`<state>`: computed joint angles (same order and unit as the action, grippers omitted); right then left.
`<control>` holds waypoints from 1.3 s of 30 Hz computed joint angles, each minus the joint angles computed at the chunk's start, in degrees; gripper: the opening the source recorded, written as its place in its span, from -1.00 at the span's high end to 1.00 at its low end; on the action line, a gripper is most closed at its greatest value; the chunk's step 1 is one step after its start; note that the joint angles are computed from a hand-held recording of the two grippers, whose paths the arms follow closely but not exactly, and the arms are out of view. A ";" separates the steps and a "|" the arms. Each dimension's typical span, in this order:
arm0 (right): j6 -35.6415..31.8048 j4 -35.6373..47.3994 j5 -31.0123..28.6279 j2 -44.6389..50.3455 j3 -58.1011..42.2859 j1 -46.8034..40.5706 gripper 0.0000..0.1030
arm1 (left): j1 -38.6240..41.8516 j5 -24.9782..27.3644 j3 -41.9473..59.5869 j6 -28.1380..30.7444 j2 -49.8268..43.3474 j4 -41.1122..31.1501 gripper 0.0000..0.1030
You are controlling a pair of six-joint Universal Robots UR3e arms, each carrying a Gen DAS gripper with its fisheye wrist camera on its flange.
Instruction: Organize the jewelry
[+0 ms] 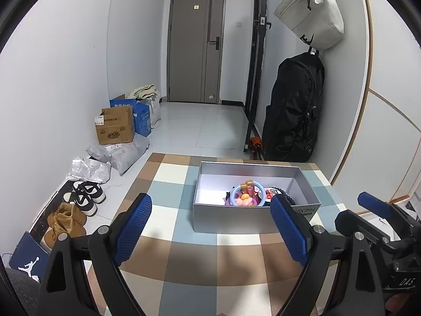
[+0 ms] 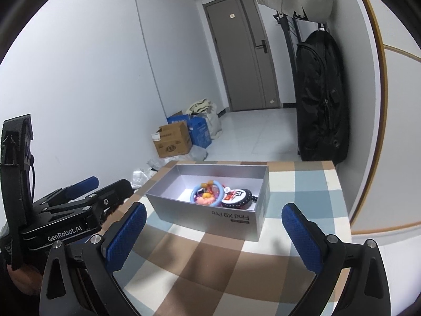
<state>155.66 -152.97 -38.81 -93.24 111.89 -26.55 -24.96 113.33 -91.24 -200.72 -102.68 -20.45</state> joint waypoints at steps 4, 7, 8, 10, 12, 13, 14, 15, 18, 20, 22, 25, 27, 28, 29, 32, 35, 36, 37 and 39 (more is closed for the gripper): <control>-0.44 0.66 -0.16 -0.31 0.02 -0.15 -1.00 | -0.36 0.62 0.16 0.13 -0.23 0.25 -0.72; -0.12 0.47 -0.41 -0.14 -0.12 -0.03 -1.00 | -0.08 0.01 0.17 -0.11 -0.20 -0.02 -0.72; -0.05 0.63 -0.54 0.03 -0.24 0.05 -1.00 | 0.03 -0.20 0.13 -0.15 -0.16 -0.02 -0.72; 0.04 1.30 -0.85 0.20 -0.61 0.16 -1.00 | 0.23 -0.49 0.04 -0.25 0.03 -0.03 -0.72; 0.10 1.28 -0.77 0.20 -0.60 0.07 -1.00 | 0.24 -0.47 0.10 -0.24 0.06 0.21 -0.72; 0.06 1.11 -0.68 0.12 -0.52 -0.01 -1.00 | 0.23 -0.47 0.16 -0.20 0.09 0.27 -0.72; -0.05 1.01 -0.62 0.03 -0.46 -0.07 -1.00 | 0.20 -0.44 0.22 -0.19 0.07 0.28 -0.72; -0.10 0.92 -0.62 0.02 -0.44 -0.04 -1.00 | 0.23 -0.54 0.26 -0.19 0.02 0.29 -0.72; 0.01 0.95 -0.67 0.02 -0.44 -0.12 -1.00 | 0.35 -1.04 0.41 -0.37 -0.01 -0.24 -0.72; 0.01 1.03 -0.73 0.01 -0.45 -0.14 -1.00 | 0.29 -1.03 0.71 -0.30 -0.17 -0.61 -0.72; -0.06 1.14 -0.70 -0.05 -0.48 -0.16 -1.00 | 0.27 -1.15 0.84 -0.27 -0.26 -0.62 -0.72; -0.29 1.31 -0.67 -0.12 -0.48 -0.20 -1.00 | 0.33 -1.70 0.89 -0.26 -0.18 -0.91 -0.72; -0.51 1.51 -0.71 -0.15 -0.58 -0.12 -1.00 | 0.42 -1.88 0.67 -0.68 0.02 -0.92 -0.72; -0.53 1.49 -0.73 -0.18 -0.62 -0.14 -1.00 | 0.63 -2.29 0.23 -0.88 0.30 -0.54 -0.72; -0.59 1.55 -0.63 -0.18 -0.64 -0.16 -1.00 | 0.72 -2.43 -0.02 -1.14 0.53 -0.22 -0.72; -0.57 1.66 -0.62 -0.18 -0.75 -0.19 -1.00 | 0.49 -1.46 -0.16 -1.10 0.49 0.51 -0.72; -0.54 1.67 -0.82 0.02 -0.86 0.04 -1.00 | 0.45 -1.29 -0.23 -1.08 0.50 0.69 -0.72; -0.52 1.61 -0.89 0.05 -0.87 0.09 -1.00 | 0.42 -1.21 -0.19 -1.09 0.53 0.56 -0.72; -0.52 1.61 -0.89 0.05 -0.87 0.09 -1.00 | 0.46 -1.32 -0.17 -1.07 0.59 0.43 -0.72; -0.55 1.68 -0.91 0.04 -0.90 0.12 -1.00 | 0.81 -2.09 -0.28 -1.34 0.89 0.11 -0.72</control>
<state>155.11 -151.29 -39.72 -93.20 110.99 -26.43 -24.15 111.24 -91.52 -202.06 -101.79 -20.34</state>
